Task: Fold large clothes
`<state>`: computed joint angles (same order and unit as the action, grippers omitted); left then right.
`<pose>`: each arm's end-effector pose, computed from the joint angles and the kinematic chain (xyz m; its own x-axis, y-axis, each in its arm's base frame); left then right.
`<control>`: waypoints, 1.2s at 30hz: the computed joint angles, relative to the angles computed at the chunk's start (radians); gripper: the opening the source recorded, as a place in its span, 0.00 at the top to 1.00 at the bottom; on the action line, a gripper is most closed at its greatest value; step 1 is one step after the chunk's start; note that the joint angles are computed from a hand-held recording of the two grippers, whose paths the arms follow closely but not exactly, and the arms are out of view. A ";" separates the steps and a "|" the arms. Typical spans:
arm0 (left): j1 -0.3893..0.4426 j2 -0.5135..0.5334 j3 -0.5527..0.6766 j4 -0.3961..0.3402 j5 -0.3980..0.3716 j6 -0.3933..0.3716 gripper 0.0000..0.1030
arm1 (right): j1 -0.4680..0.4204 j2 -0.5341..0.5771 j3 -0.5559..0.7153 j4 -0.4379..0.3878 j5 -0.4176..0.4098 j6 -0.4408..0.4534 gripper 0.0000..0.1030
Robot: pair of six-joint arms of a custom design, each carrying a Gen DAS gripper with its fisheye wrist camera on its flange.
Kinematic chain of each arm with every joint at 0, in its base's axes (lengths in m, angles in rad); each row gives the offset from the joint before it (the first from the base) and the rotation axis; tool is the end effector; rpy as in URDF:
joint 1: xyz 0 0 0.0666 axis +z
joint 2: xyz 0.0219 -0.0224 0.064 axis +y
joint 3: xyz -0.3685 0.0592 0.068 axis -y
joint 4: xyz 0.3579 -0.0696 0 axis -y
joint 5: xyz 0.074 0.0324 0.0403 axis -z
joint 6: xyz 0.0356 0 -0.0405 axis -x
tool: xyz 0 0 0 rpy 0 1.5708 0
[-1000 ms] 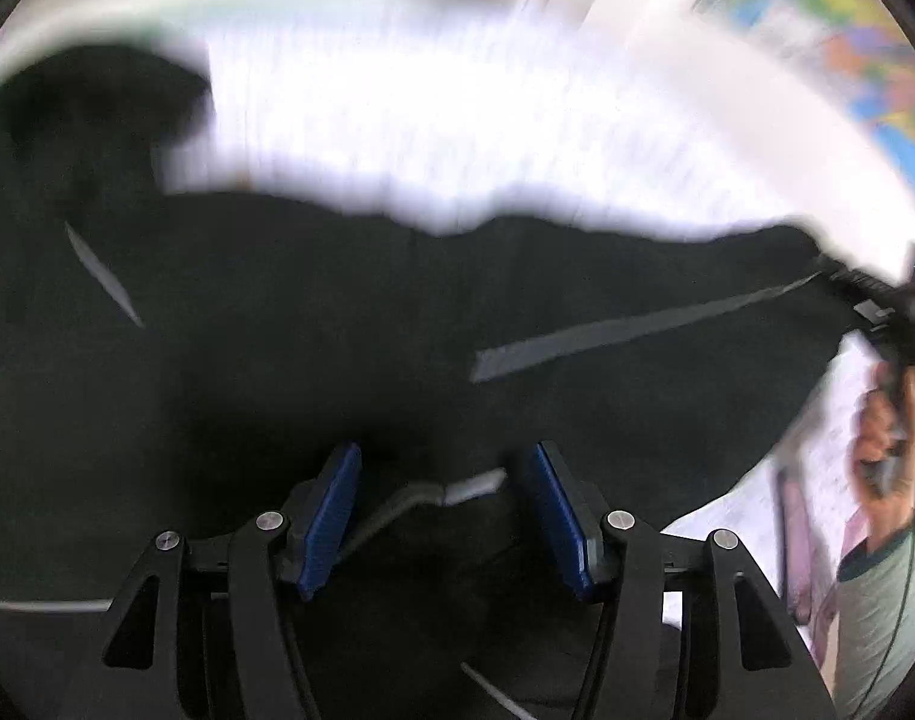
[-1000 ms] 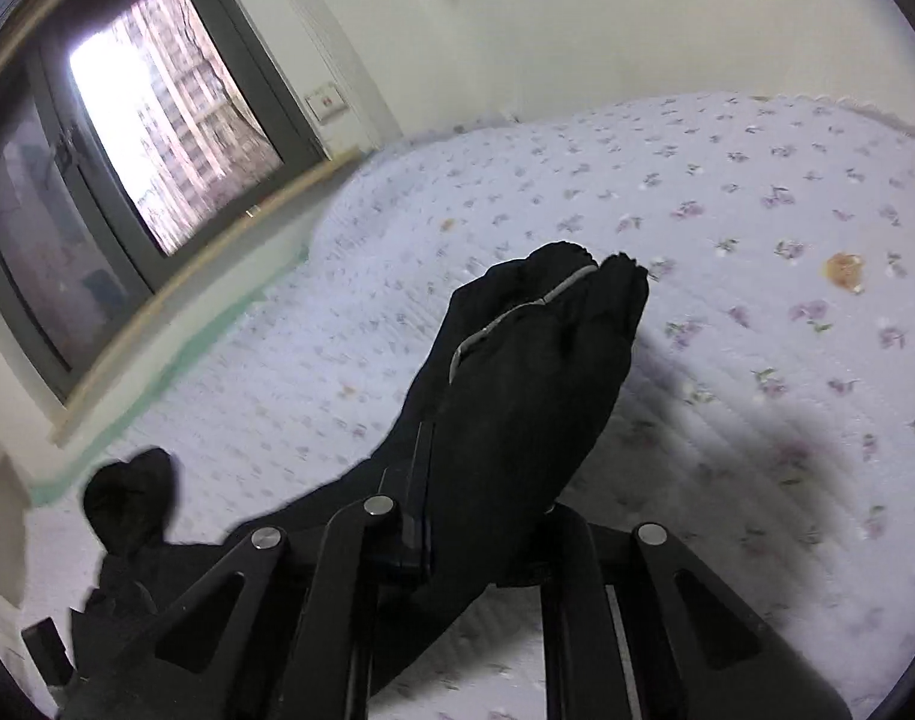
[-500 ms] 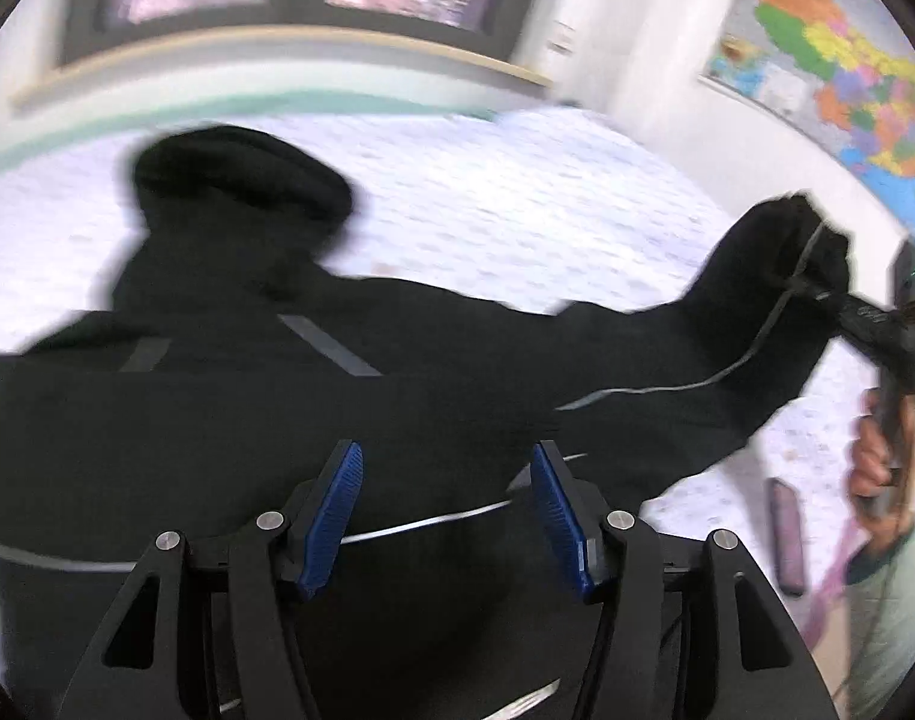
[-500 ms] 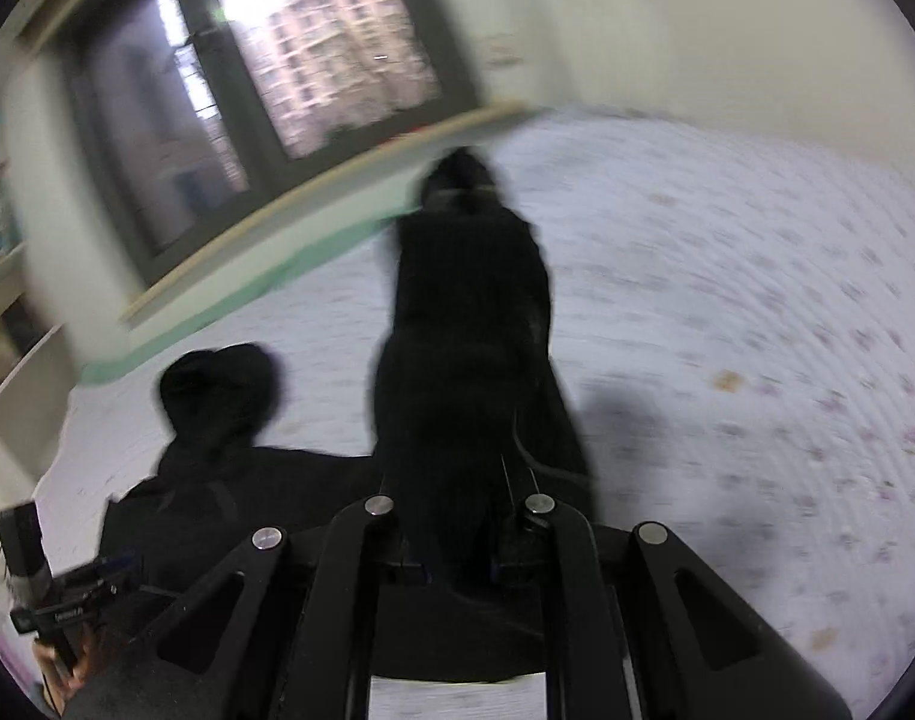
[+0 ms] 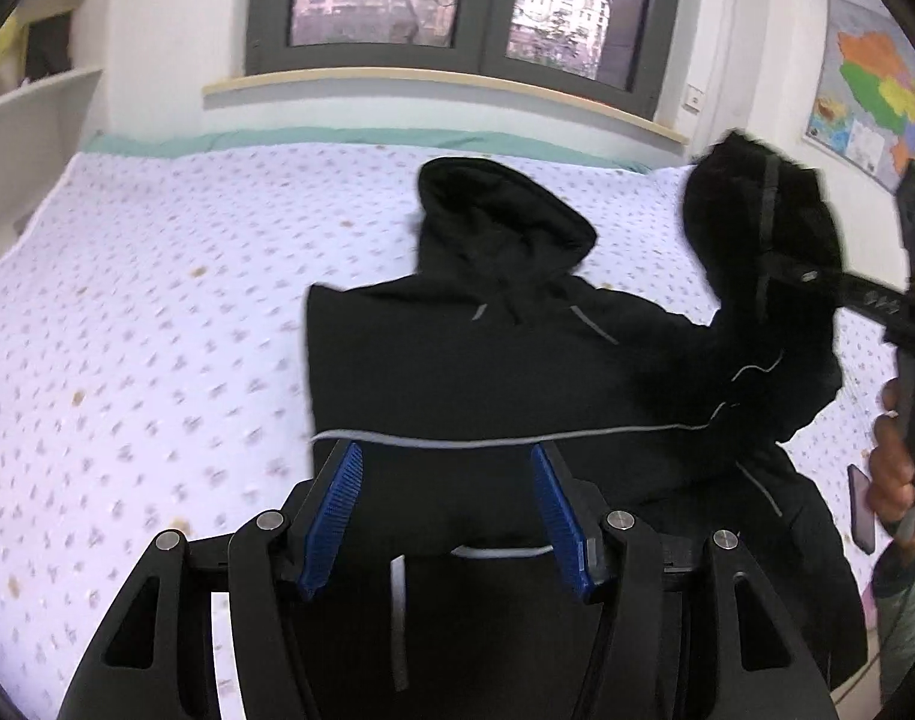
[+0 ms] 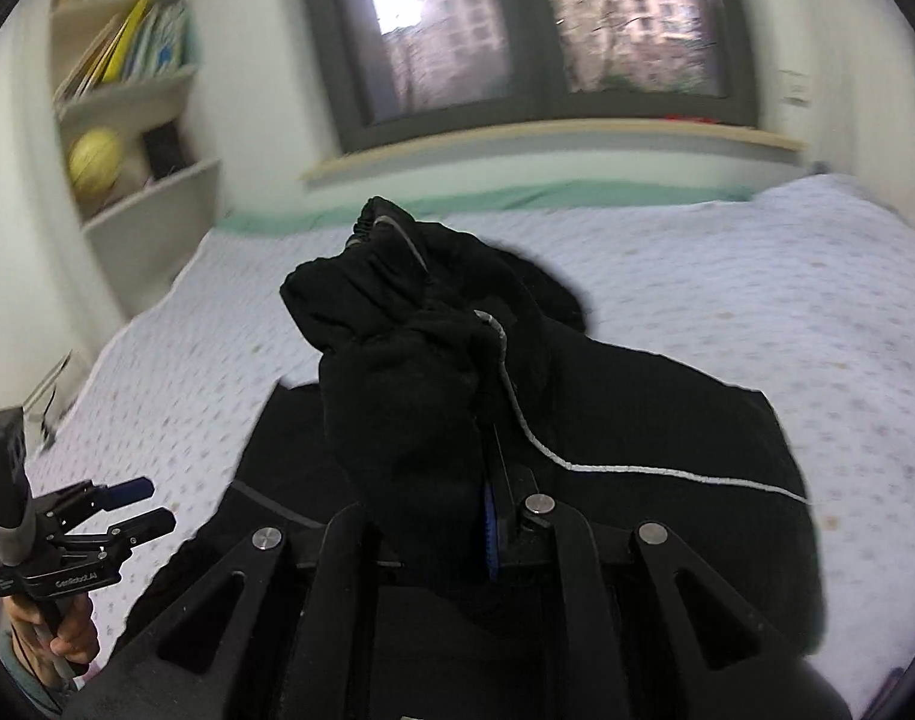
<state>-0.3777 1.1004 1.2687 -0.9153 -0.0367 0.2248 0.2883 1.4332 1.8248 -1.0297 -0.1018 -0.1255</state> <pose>0.3244 -0.1277 0.4753 -0.6922 0.0350 -0.7208 0.1941 0.9711 -0.1393 0.4375 0.1331 0.5762 -0.6118 -0.0516 -0.7893 -0.2868 0.9444 0.1606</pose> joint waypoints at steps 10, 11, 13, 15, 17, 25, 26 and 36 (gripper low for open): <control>0.175 -0.037 -0.132 0.049 0.146 -0.024 0.42 | 0.233 0.249 0.012 -0.019 0.108 -0.082 0.72; 0.182 -0.032 -0.135 0.046 0.159 -0.028 0.42 | 0.235 0.279 0.003 -0.025 0.094 -0.101 0.70; 0.195 -0.021 -0.142 0.043 0.186 -0.037 0.42 | 0.241 0.289 -0.030 0.001 0.116 -0.090 0.64; 0.201 -0.002 -0.136 0.035 0.221 -0.049 0.42 | 0.245 0.274 -0.050 0.020 0.111 -0.054 0.58; 0.207 0.024 -0.120 0.028 0.280 -0.054 0.42 | 0.229 0.249 -0.053 0.010 0.035 -0.045 0.55; 0.208 0.172 -0.018 0.062 0.522 0.079 0.37 | 0.089 -0.034 -0.243 0.158 -0.085 -0.037 0.24; 0.196 0.202 0.005 0.047 0.505 0.091 0.37 | 0.065 -0.047 -0.246 0.149 -0.075 -0.033 0.24; 0.086 0.364 0.117 0.091 0.376 0.171 0.73 | -0.180 -0.071 -0.289 0.059 0.017 -0.043 0.24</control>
